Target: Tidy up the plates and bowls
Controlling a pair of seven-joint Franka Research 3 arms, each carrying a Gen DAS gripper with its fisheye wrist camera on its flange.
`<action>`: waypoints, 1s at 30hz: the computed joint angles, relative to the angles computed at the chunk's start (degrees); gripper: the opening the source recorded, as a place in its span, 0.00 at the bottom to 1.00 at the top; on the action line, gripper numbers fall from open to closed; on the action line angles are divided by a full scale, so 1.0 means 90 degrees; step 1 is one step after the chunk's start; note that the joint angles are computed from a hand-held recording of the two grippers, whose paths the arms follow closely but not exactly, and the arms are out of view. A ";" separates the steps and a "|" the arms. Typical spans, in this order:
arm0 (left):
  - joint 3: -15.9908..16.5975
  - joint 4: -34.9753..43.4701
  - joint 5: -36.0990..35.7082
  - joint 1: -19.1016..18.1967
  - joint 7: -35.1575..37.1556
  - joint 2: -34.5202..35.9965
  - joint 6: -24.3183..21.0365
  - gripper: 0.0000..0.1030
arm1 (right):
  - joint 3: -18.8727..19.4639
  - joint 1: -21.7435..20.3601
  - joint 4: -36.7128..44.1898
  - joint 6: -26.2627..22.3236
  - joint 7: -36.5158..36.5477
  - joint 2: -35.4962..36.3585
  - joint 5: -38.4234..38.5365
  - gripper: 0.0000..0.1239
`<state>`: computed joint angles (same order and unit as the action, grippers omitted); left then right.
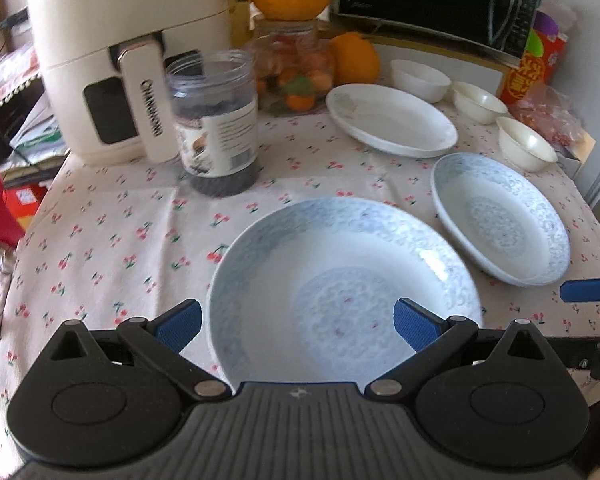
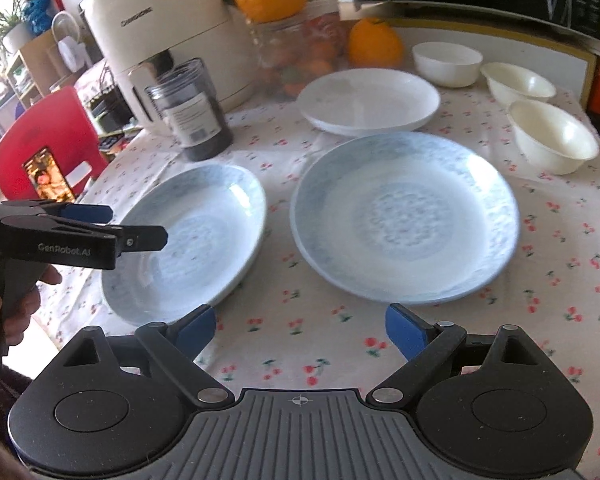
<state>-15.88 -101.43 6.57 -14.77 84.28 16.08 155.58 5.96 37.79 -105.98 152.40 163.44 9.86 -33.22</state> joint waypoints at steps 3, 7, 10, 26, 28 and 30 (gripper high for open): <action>-0.0012 0.0048 -0.0139 0.0067 0.0000 0.0025 -0.0194 0.99 | 0.0038 0.0011 0.0157 0.0058 -0.0132 0.0152 0.0195 0.75; -0.0081 0.0173 -0.0551 0.0210 0.0063 0.0102 -0.0473 0.92 | -0.0015 0.0074 0.0321 0.0366 -0.0262 0.0366 0.0495 0.75; -0.0122 0.0284 -0.0855 0.0304 0.0131 0.0180 -0.0675 0.80 | -0.0130 0.0166 0.0457 0.0633 -0.0278 0.0546 0.0662 0.75; -0.0191 0.0221 -0.1484 0.0496 0.0534 0.0158 -0.0676 0.35 | -0.0954 0.0900 0.1542 0.0574 -0.0269 0.1491 0.0733 0.45; -0.0163 0.0216 -0.1497 0.0476 0.0494 0.0156 -0.0649 0.28 | -0.1028 0.0968 0.1658 0.0375 -0.0161 0.1552 0.0609 0.38; -0.0094 0.0195 -0.1387 0.0423 0.0356 0.0148 -0.0599 0.23 | -0.1060 0.1001 0.1760 0.0165 -0.0066 0.1587 0.0488 0.30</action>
